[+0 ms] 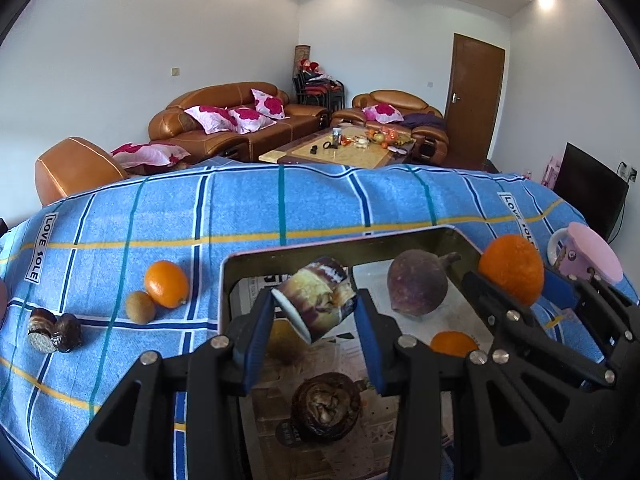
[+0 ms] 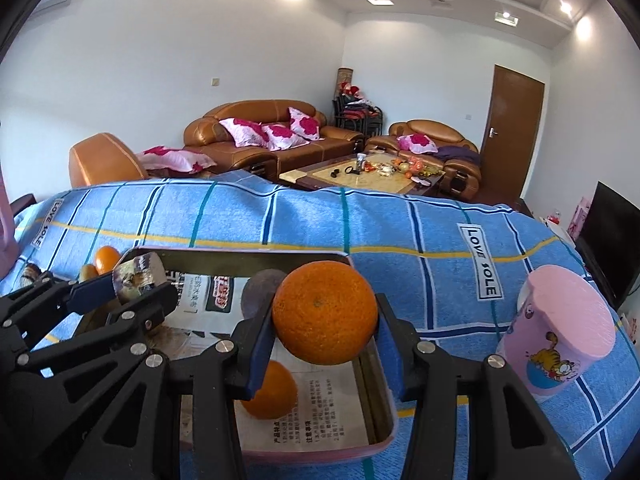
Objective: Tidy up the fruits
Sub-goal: 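Open both grippers to drop the orange and pastry into the tin box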
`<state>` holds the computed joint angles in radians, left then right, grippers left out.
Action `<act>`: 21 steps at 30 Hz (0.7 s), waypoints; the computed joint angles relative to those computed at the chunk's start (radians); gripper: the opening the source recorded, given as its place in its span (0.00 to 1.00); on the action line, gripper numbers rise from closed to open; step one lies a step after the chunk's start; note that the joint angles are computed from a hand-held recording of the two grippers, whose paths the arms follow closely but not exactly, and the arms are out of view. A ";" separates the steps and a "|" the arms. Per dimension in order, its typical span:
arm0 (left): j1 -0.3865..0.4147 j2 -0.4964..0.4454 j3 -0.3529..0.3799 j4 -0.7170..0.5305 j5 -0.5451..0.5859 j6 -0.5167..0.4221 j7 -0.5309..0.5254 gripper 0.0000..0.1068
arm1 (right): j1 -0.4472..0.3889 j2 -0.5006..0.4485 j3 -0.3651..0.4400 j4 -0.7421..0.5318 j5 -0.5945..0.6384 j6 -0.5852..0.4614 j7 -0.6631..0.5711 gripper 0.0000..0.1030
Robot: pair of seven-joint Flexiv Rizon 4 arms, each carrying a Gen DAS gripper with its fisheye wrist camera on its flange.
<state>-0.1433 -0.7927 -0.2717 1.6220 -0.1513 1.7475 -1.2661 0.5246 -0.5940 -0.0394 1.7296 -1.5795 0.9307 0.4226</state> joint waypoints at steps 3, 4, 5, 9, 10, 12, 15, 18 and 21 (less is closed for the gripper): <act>-0.019 -0.002 0.026 -0.014 -0.013 -0.018 -0.007 0.40 | -0.019 -0.007 0.003 -0.007 -0.004 0.054 0.002 0.48; -0.015 -0.002 0.024 -0.016 -0.015 -0.028 -0.006 0.40 | -0.029 -0.012 0.005 -0.011 -0.001 0.081 0.000 0.48; -0.008 -0.003 0.016 -0.017 -0.016 -0.037 -0.004 0.40 | -0.038 -0.016 0.006 -0.014 0.003 0.110 -0.001 0.48; -0.009 -0.003 0.020 -0.024 -0.031 -0.063 -0.005 0.40 | -0.043 -0.023 -0.002 -0.019 0.012 0.158 -0.001 0.48; -0.006 -0.003 0.017 -0.025 -0.033 -0.066 -0.005 0.40 | -0.042 -0.024 -0.004 -0.019 0.015 0.163 -0.004 0.48; -0.004 -0.004 0.016 -0.025 -0.038 -0.071 -0.005 0.40 | -0.038 -0.026 -0.006 -0.022 0.025 0.167 -0.012 0.48; -0.007 -0.003 0.019 -0.024 -0.042 -0.072 -0.005 0.40 | -0.041 -0.033 -0.011 -0.028 0.028 0.195 -0.007 0.48; -0.016 0.000 0.031 -0.024 -0.044 -0.075 -0.007 0.40 | -0.050 -0.039 -0.014 -0.030 0.032 0.231 0.002 0.48; -0.028 0.001 0.046 -0.028 -0.046 -0.080 -0.008 0.40 | -0.060 -0.047 -0.017 -0.032 0.040 0.273 0.014 0.48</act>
